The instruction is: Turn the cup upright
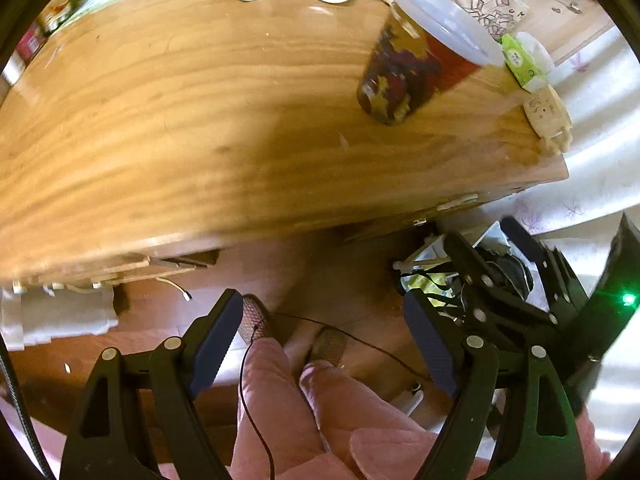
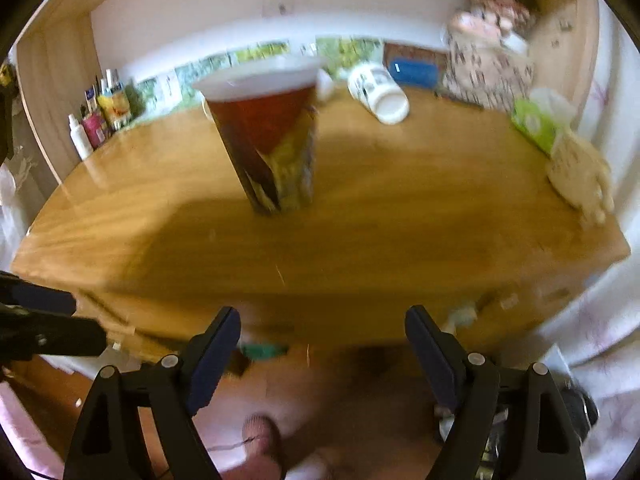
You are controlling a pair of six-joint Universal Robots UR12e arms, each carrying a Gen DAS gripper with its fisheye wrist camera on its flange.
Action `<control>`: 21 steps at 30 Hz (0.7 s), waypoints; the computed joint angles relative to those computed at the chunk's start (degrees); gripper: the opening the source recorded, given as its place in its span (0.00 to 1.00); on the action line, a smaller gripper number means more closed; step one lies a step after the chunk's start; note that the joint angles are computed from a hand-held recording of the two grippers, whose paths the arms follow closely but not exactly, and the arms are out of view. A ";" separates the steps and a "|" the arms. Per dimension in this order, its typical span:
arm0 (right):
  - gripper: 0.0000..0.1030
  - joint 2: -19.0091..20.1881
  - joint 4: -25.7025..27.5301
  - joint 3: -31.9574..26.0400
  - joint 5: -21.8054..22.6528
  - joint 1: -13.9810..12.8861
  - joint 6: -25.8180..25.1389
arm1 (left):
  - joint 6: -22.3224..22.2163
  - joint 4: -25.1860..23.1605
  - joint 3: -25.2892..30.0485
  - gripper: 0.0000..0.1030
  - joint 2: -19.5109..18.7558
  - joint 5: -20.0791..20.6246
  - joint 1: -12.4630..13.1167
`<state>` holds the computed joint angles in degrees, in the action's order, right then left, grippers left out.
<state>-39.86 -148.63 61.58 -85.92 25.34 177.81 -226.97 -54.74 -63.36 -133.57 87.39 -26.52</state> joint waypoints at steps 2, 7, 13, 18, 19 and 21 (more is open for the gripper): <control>0.82 -1.59 4.43 0.84 1.91 -0.83 0.47 | -2.53 -0.58 0.73 0.83 -0.28 1.40 -0.89; 0.88 -4.73 10.59 2.44 5.68 -2.56 0.77 | -8.18 -2.52 2.19 0.83 -0.39 7.18 -3.14; 0.90 -7.87 13.50 3.68 7.21 -3.58 -1.12 | -13.48 -1.55 2.93 0.83 0.28 12.82 -4.76; 0.90 -9.89 15.72 3.66 10.51 -4.35 -1.86 | -14.92 -3.92 5.41 0.83 0.50 20.13 -6.32; 0.90 -10.22 15.68 3.77 10.82 -4.43 -1.72 | -15.31 -4.16 5.61 0.83 0.58 21.24 -6.53; 0.92 -10.90 16.11 3.79 11.54 -4.60 -1.64 | -16.65 -4.70 5.87 0.83 0.84 23.63 -6.99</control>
<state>-50.76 -132.52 65.37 -74.38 20.74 176.17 -243.62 -59.44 -57.49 -132.73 111.02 -33.51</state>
